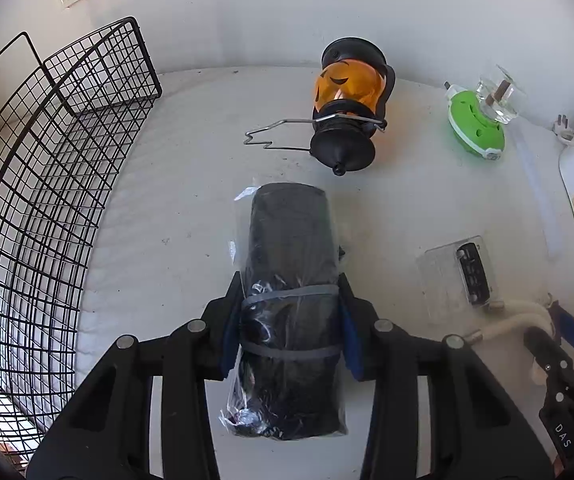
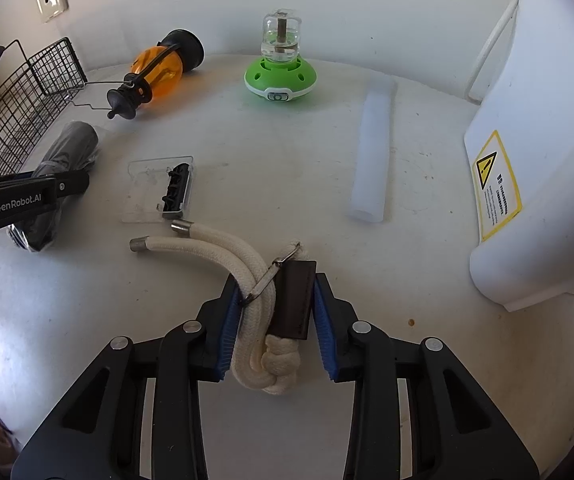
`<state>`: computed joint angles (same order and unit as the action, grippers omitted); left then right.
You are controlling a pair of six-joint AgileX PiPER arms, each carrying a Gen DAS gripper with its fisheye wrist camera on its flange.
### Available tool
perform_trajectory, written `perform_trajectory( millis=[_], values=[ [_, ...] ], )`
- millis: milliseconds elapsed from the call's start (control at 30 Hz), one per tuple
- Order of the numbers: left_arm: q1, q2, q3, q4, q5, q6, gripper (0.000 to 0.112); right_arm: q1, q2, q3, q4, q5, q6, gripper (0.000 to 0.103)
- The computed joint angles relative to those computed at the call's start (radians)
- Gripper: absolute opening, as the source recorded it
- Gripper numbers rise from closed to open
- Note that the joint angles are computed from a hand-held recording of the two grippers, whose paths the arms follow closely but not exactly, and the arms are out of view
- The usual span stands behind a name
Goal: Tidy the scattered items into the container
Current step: 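Lift and carry the bundle and rope in both tools over the wire basket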
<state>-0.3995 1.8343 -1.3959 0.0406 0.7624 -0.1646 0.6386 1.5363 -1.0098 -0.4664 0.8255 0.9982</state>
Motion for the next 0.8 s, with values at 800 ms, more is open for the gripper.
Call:
perform_trajectory(
  millis=[800],
  values=[
    [0.029, -0.102, -0.009, -0.024, 0.063, 0.061, 0.036, 0.023, -0.027, -0.069, -0.032, 0.035, 0.007, 0.028]
  ],
)
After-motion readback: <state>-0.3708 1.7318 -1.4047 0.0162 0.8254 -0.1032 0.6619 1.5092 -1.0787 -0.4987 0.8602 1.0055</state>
